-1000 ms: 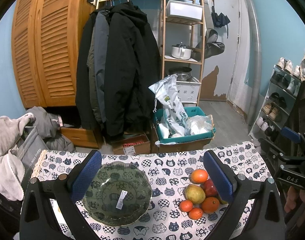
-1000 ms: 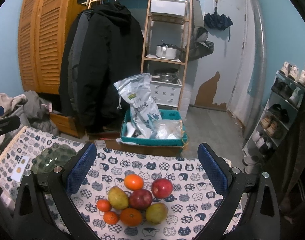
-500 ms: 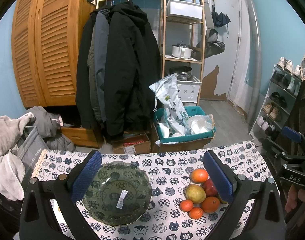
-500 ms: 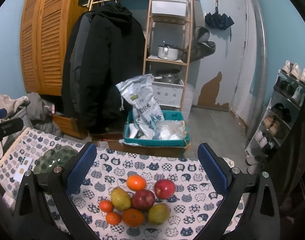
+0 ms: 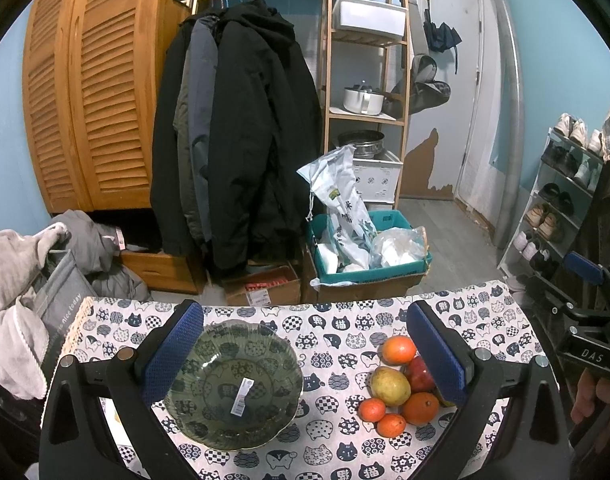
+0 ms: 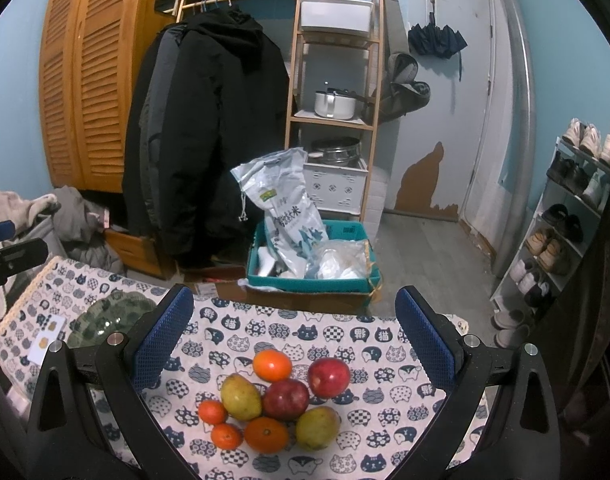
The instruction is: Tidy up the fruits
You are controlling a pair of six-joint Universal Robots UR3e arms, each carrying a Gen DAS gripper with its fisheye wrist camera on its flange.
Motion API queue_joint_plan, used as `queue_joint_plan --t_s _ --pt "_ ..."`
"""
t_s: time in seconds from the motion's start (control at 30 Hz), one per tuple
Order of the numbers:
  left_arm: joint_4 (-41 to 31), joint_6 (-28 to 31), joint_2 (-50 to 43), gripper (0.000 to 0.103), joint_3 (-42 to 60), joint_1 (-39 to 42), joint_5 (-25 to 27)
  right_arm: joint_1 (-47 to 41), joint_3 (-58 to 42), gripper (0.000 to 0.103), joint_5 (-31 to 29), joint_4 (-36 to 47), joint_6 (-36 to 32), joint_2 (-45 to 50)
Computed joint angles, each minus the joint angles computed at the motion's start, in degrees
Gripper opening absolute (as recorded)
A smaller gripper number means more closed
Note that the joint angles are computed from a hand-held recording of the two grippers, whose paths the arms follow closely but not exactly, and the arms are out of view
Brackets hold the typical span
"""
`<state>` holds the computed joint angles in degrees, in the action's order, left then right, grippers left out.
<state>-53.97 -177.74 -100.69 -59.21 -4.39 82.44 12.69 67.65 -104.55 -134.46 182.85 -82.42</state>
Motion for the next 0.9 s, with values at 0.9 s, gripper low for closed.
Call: queue_joint_plan --t_s 0.9 --pt "-12.33 -0.72 -10.35 0.102 8.41 -3.35 0.72 -6.5 5.14 0.1 4.24 8.02 0.89 -1.17"
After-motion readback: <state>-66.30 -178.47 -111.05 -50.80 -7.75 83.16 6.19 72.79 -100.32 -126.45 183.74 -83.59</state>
